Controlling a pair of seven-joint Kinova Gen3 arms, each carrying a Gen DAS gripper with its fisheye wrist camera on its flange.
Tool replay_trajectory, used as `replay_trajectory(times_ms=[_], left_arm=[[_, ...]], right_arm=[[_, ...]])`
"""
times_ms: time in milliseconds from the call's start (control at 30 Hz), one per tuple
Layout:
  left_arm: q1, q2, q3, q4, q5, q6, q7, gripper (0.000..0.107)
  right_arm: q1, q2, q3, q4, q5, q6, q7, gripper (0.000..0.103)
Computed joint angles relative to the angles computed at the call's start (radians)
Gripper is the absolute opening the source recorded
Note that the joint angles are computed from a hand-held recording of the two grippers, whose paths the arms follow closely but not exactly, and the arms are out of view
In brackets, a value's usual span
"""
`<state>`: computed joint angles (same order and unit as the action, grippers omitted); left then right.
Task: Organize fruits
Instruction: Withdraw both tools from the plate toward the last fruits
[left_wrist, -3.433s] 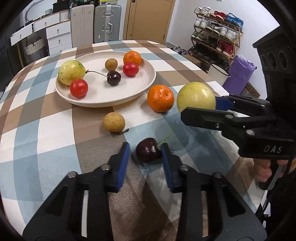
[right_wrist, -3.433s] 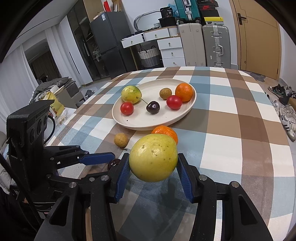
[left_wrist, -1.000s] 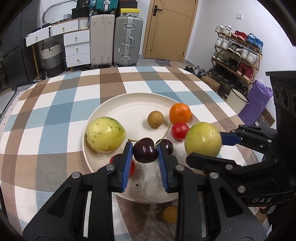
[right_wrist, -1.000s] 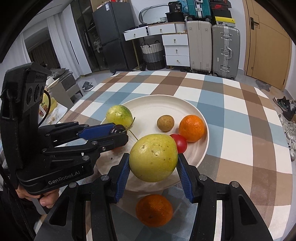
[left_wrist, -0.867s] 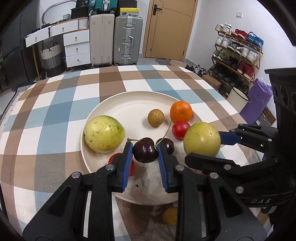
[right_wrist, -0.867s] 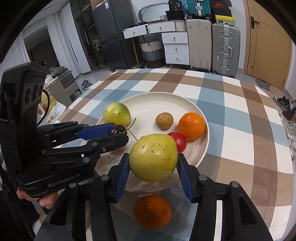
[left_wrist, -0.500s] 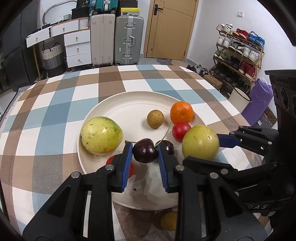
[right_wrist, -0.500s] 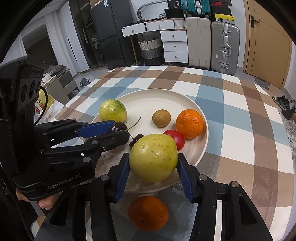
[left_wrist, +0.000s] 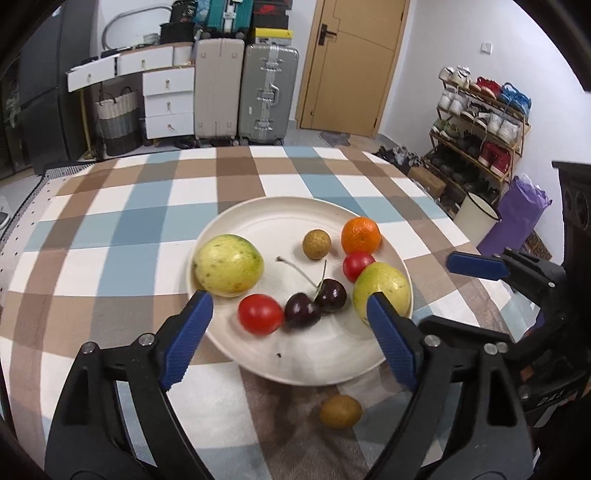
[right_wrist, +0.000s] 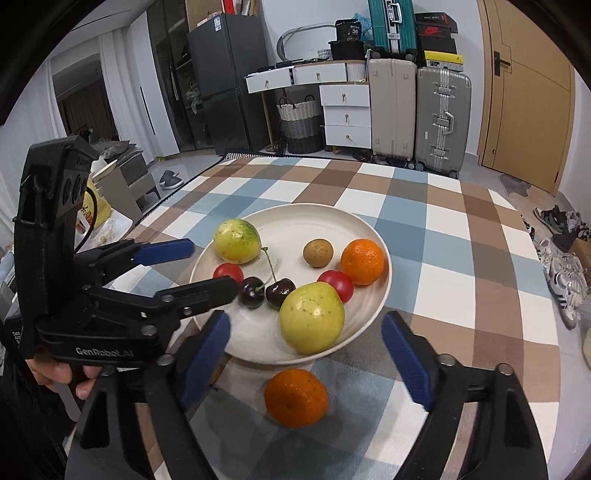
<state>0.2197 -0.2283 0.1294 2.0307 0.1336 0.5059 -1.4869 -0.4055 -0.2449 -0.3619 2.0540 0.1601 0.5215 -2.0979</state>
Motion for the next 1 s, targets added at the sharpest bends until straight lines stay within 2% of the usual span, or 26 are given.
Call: replay_trajectory(times_ms=[133, 167, 233, 300, 667, 1000], left_arm=[[0.020, -0.042, -0.045, 0.012, 0.049, 0.037, -0.037, 0.088], [0.015, -0.052, -0.045, 0.014, 0.051, 0.047, -0.038, 0.089], [0.005, -0.072, -0.039, 0.024, 0.050, 0.051, -0.033, 0.099], [-0.011, -0.097, -0.023, 0.040, 0.038, 0.041, -0.015, 0.102], [-0.046, -0.202, 0.036, 0.073, -0.033, 0.080, 0.053, 0.102], [-0.041, -0.241, 0.082, 0.098, -0.067, 0.111, 0.090, 0.102]], right_arm=[[-0.013, -0.029, 0.018, 0.013, -0.035, 0.011, 0.014, 0.098], [-0.009, -0.033, 0.013, 0.014, -0.036, 0.014, 0.012, 0.100], [0.015, -0.048, -0.020, 0.018, -0.014, 0.027, -0.015, 0.102], [0.028, -0.060, -0.041, 0.020, 0.002, 0.035, -0.034, 0.102], [0.031, -0.114, -0.068, 0.040, -0.022, 0.051, -0.039, 0.103], [0.037, -0.154, -0.085, 0.062, -0.045, 0.059, -0.048, 0.103]])
